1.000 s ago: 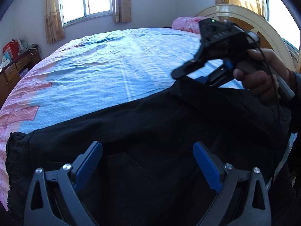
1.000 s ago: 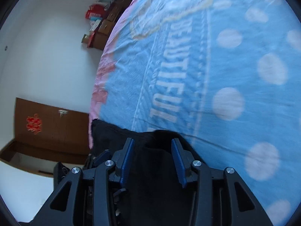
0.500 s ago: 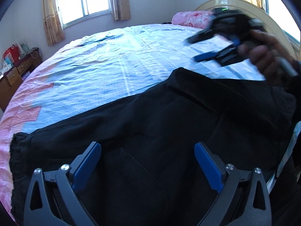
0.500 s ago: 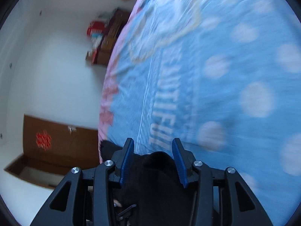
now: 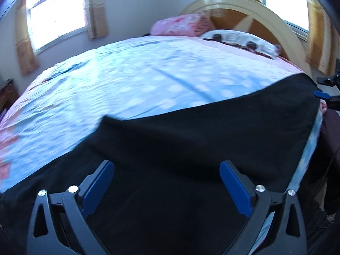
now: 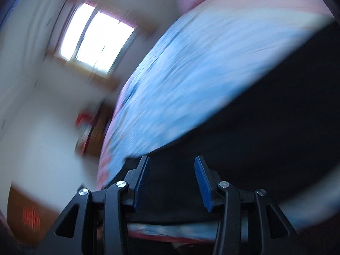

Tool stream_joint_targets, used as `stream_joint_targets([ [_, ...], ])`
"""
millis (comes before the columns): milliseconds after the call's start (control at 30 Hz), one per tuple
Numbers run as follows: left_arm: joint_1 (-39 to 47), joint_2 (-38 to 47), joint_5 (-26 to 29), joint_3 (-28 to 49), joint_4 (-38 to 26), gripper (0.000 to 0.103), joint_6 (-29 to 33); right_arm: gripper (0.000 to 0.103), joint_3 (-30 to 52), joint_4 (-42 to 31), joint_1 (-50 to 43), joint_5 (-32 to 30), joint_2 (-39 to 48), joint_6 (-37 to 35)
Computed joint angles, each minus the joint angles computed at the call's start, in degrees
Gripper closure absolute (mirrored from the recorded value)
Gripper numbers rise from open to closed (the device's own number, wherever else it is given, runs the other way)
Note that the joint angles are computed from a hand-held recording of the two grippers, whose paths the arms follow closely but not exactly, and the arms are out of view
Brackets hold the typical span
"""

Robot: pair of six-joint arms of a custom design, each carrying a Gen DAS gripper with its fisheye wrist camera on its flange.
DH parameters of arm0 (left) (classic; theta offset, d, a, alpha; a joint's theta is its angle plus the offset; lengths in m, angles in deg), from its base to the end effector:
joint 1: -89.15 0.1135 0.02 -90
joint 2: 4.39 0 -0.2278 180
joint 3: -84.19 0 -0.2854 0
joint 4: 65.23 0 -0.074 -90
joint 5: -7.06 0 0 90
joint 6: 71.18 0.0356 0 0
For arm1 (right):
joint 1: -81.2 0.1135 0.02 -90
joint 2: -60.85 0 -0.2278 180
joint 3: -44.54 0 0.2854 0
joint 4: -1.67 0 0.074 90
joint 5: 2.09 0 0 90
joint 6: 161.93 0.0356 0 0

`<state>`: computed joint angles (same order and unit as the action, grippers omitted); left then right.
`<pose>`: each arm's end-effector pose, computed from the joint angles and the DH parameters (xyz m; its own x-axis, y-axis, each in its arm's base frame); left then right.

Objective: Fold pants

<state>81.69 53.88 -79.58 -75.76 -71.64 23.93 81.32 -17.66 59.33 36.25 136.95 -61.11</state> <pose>0.2004 -0.0283 0.0537 -0.6786 0.1785 -0.7125 0.2323 0.9724 0.0224 0.2295 -0.0620 0.0717 -0.8062 0.4491 -0.3853 0.0038 0.6550 0.7556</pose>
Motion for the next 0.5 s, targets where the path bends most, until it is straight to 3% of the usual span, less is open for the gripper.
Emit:
stream_joint_targets([
  [100, -4.4, 8.3, -1.1, 4.0, 3.6, 0.001, -2.0, 0.057, -0.1, -6.0, -15.2, -0.9, -2.2, -6.6],
  [200, -7.1, 13.0, -2.5, 6.7, 5.1, 0.001, -3.5, 0.057, 4.8, -6.9, -23.9, -2.0, 5.0, -8.8],
  [367, -9.7, 15.0, -3.9, 8.3, 5.0, 0.001, -4.9, 0.057, 13.1, -1.2, -27.4, -3.1, 18.8, -4.2],
  [500, -9.2, 18.9, -5.4, 9.2, 5.8, 0.001, -4.8, 0.057, 14.0, 5.3, -25.2, -2.9, 24.5, 1.1],
])
